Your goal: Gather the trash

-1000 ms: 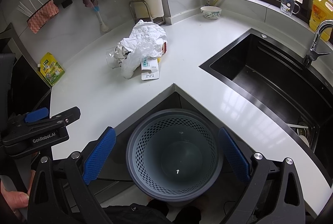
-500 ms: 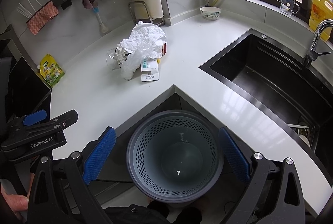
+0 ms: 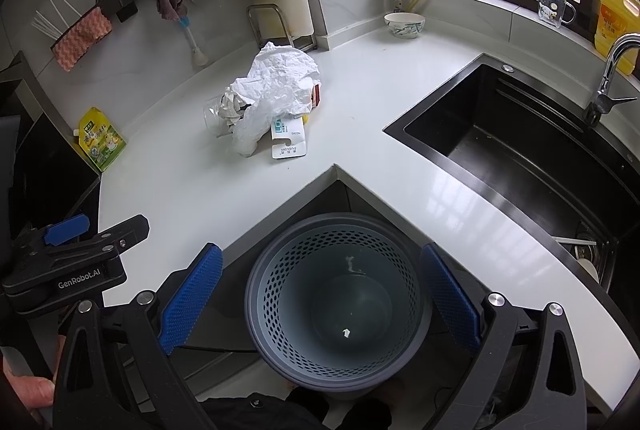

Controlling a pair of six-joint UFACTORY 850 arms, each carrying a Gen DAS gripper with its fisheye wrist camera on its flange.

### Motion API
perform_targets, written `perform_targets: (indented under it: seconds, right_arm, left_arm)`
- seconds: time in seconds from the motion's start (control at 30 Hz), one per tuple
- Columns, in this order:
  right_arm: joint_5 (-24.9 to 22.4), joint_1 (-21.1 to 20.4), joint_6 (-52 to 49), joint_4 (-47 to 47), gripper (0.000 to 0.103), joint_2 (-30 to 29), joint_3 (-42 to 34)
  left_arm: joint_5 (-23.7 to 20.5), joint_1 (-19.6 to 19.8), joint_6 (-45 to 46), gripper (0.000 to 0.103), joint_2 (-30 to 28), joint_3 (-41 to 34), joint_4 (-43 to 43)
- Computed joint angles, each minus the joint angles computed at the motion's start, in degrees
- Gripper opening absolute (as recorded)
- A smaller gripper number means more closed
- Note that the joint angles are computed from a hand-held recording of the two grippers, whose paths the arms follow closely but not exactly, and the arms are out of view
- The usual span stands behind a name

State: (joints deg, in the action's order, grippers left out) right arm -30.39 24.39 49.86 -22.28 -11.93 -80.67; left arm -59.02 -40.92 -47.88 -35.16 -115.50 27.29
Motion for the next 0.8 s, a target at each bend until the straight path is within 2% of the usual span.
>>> perform_targets:
  seconds: [0.8]
  right_arm:
    - [1.77,-0.57,-1.12,1.28,0.094,0.81,1.28]
  left_arm:
    - [-1.36,-1.05,-1.16,0.097,-0.86,-1.44,1.12]
